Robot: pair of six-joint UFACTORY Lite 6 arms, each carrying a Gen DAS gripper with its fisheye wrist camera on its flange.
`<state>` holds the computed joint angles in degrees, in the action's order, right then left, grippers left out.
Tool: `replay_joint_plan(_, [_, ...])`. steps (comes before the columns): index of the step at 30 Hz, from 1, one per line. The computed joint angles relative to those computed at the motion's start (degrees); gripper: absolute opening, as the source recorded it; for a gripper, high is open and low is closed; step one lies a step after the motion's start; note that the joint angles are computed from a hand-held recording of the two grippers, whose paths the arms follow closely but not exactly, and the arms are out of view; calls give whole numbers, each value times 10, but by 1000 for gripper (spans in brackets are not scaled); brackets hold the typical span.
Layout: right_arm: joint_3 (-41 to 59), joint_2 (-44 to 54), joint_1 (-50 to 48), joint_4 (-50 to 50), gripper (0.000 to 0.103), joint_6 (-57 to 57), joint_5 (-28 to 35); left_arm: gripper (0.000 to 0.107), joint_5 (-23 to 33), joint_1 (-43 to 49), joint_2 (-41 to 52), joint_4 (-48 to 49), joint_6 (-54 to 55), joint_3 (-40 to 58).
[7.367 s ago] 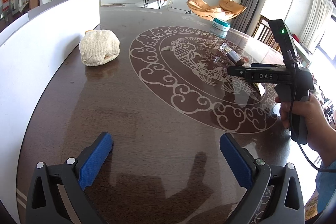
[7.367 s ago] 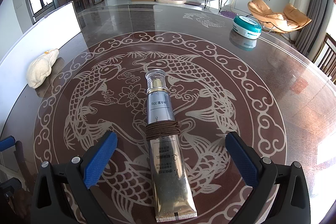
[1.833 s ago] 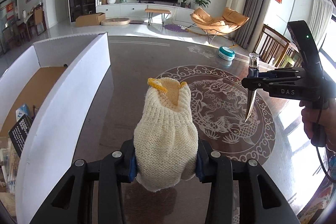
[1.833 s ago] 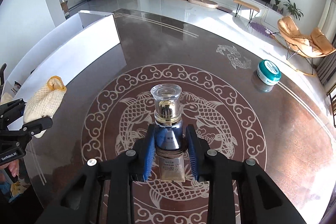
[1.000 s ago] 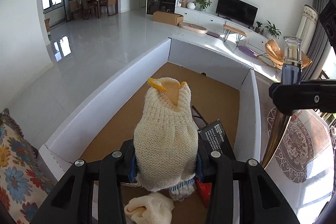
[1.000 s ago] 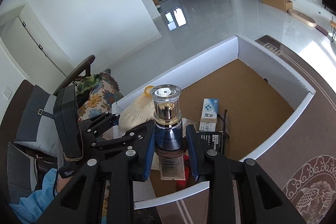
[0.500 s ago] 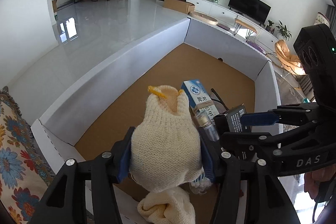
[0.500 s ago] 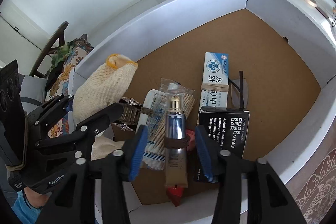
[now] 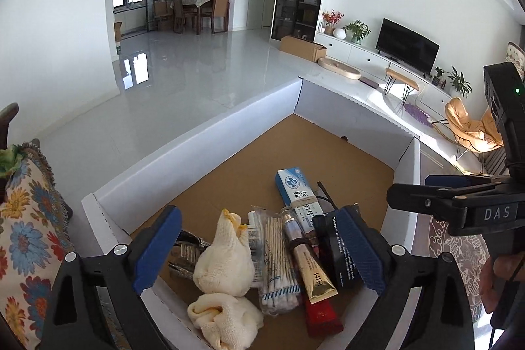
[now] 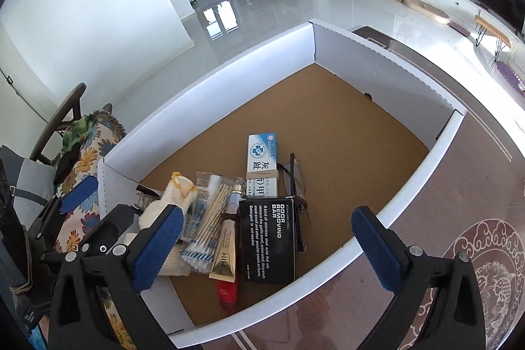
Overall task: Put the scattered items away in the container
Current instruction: 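Open both grippers to drop the glove and tube into the container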
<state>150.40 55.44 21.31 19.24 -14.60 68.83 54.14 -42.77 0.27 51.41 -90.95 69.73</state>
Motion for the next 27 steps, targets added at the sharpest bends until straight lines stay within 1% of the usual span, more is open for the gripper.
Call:
replay_joint_plan(3, [-107,-58,8,-24,102,-26,-46,97,88,-31,58,3,25,66])
replay_joint_plan(5, [-145,-79,16,-51,102,-32,-68,97,117,-45,76,7,31,86])
replay_joint_plan(10, [-164,-91,6,-39,102,-45,-81,98,129,-56,68,14,2,81])
replay_joint_plan(12, [-167,-94,5,-38,102,-46,-83,98,121,-51,65,9,0,80])
replay_joint_plan(14, [-177,-99,7,-43,102,-49,-87,98,116,-45,64,1,5,79])
replay_joint_plan(19, [-214,-114,19,-66,102,-58,-104,98,128,-45,62,3,0,76])
replay_joint_plan(21, [-220,-116,21,-70,102,-59,-108,98,112,-40,48,0,-8,61])
replay_joint_plan(22, [-221,-116,21,-70,102,-59,-109,101,109,-39,41,2,-17,54])
replay_joint_plan(23, [-222,-116,21,-70,102,-58,-111,103,118,-43,38,7,-30,51])
replay_joint_plan(25, [-222,-116,21,-72,102,-56,-114,103,158,-61,41,28,-61,51])
replay_joint_plan(27, [-218,-113,21,-72,102,-54,-114,103,181,-72,47,38,-70,56])
